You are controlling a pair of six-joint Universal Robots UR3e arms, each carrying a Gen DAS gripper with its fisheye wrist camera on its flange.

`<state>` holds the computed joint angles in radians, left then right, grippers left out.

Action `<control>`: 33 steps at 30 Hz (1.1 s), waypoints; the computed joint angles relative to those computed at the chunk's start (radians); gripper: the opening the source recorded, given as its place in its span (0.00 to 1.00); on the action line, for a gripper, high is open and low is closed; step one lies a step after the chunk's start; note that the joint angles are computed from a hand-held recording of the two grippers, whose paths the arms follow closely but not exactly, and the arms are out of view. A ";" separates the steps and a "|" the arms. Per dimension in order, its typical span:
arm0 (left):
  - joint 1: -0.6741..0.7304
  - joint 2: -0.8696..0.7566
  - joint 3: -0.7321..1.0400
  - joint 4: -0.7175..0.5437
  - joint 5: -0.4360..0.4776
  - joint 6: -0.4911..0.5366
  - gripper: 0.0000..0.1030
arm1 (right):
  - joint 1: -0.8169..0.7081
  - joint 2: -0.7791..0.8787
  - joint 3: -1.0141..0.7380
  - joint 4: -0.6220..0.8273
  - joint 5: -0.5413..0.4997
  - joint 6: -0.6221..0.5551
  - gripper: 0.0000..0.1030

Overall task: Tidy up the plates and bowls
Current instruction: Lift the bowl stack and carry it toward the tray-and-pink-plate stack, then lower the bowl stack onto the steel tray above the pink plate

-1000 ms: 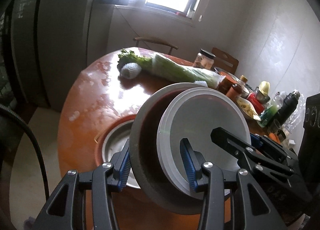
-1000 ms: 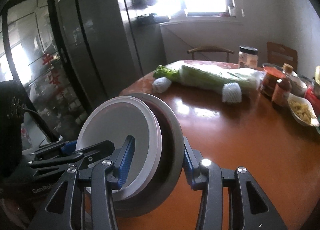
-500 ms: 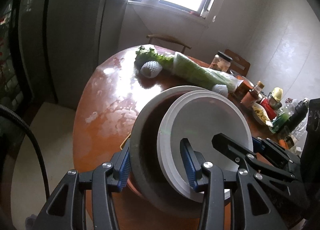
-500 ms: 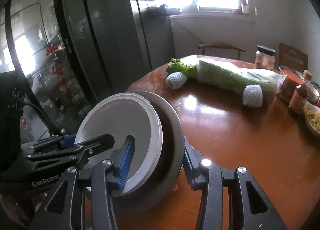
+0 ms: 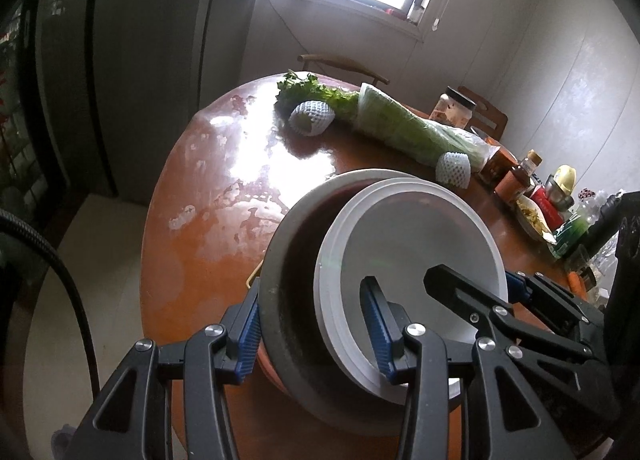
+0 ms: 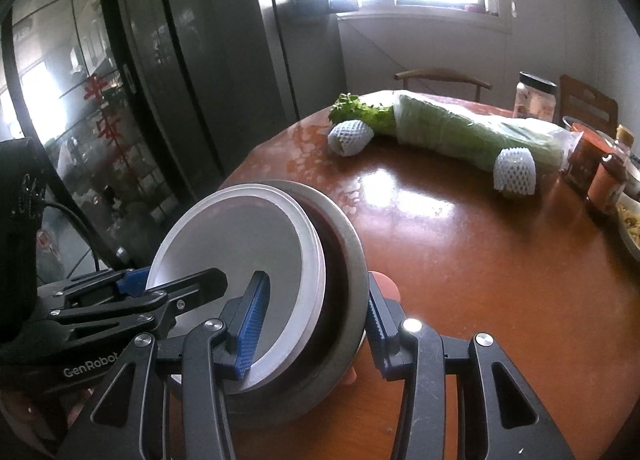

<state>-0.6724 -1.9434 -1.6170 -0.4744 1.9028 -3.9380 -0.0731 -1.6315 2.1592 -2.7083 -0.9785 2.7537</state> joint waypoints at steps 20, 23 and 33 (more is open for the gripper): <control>0.002 -0.034 0.016 -0.010 0.007 0.007 0.45 | 0.028 0.028 0.010 -0.046 -0.038 0.012 0.45; 0.000 -0.037 0.018 -0.013 0.012 0.005 0.45 | 0.035 0.030 0.016 -0.065 -0.050 0.013 0.45; 0.005 -0.035 0.007 -0.006 0.006 0.000 0.45 | 0.043 0.039 0.022 -0.085 -0.063 0.015 0.46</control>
